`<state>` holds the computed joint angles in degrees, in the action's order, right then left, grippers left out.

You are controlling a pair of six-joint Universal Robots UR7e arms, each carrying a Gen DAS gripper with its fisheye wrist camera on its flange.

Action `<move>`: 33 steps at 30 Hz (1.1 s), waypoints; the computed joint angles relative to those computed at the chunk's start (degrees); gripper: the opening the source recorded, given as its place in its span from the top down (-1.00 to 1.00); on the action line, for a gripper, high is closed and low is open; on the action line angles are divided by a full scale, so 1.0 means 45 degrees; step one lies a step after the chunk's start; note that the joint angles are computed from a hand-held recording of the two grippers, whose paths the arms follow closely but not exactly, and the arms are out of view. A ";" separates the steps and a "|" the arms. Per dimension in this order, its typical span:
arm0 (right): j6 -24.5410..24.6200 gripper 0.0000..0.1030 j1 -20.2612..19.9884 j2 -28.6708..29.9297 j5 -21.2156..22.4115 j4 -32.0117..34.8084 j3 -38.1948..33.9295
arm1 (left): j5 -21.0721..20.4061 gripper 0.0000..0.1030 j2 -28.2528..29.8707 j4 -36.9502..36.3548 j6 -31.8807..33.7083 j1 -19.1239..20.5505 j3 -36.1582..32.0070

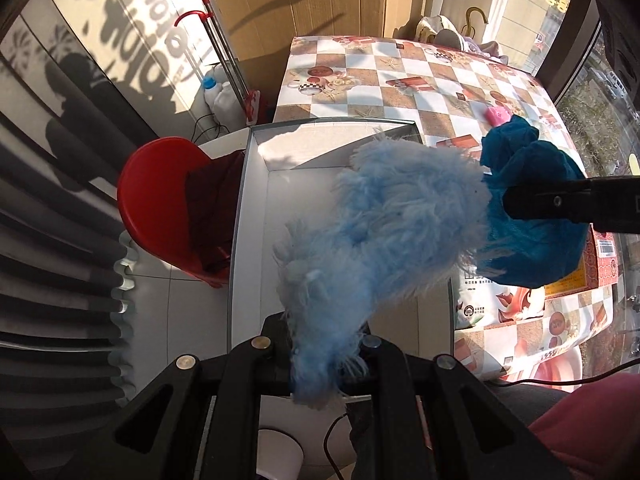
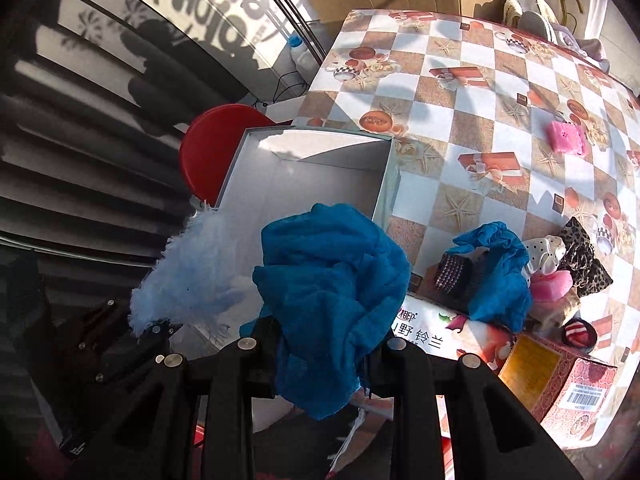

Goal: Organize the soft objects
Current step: 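Carry the duster with the left tool while the right tool carries the mesh cloth over the white box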

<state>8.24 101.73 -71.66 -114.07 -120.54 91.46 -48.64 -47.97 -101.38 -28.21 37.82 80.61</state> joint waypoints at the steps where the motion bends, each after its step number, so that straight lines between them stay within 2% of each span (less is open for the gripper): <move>1: 0.0012 0.44 -0.0011 0.0012 -0.0002 0.0038 -0.0028 | -0.0001 0.72 -0.0001 0.0012 -0.0048 0.0025 -0.0018; 15: -0.0306 0.44 0.0261 0.0567 -0.0629 0.0520 -0.0385 | -0.0154 0.72 0.0174 0.1118 -0.0762 0.0628 -0.0241; 18: -0.0248 0.44 0.0294 0.0820 -0.0483 0.0711 -0.0582 | -0.0420 0.72 0.0226 0.1396 -0.0763 0.0688 -0.0238; 33: -0.0444 0.44 0.0270 0.1124 -0.0136 0.1455 -0.0606 | -0.0549 0.71 0.0330 0.1962 -0.0872 0.0742 -0.0389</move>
<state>6.25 102.95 -66.60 -114.68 -113.99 88.73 -51.11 -46.48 -92.55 -32.14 41.16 78.86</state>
